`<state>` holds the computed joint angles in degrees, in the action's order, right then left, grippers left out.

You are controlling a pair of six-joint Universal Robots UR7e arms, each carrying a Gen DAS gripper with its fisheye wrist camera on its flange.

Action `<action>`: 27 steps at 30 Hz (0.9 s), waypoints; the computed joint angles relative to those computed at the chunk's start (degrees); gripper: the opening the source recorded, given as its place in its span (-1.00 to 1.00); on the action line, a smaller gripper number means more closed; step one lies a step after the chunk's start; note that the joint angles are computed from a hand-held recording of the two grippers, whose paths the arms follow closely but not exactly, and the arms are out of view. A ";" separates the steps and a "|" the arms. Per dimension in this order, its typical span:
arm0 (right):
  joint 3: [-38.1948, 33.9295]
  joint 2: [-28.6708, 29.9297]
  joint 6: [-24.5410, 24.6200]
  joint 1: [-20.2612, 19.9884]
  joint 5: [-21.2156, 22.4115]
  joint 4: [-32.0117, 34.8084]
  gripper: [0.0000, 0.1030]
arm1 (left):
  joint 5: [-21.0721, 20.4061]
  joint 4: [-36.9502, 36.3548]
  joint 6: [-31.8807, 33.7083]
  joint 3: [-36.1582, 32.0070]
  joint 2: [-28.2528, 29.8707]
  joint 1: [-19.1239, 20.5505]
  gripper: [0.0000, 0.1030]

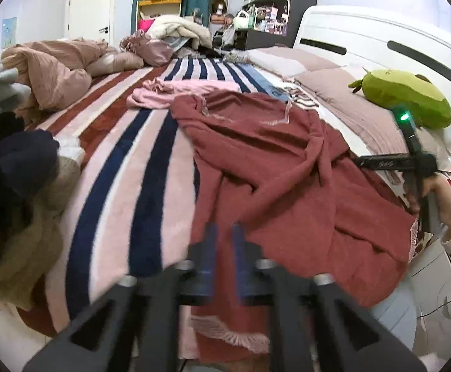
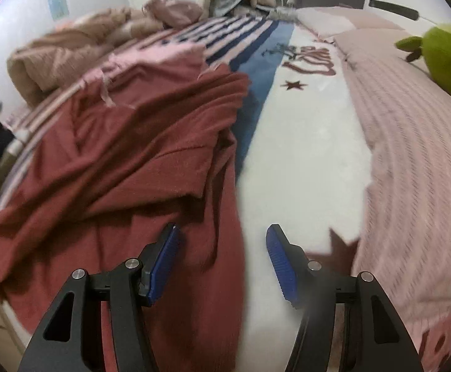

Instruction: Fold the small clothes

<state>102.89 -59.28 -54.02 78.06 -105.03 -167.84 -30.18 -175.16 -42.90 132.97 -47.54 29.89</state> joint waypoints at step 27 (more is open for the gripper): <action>-0.87 -1.37 -1.42 1.39 2.38 5.61 0.18 | -6.09 -16.92 15.51 -8.77 6.88 8.74 0.09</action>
<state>102.03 -60.65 -55.44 79.45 -102.65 -162.24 -36.27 -192.08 -27.39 124.20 -40.66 38.63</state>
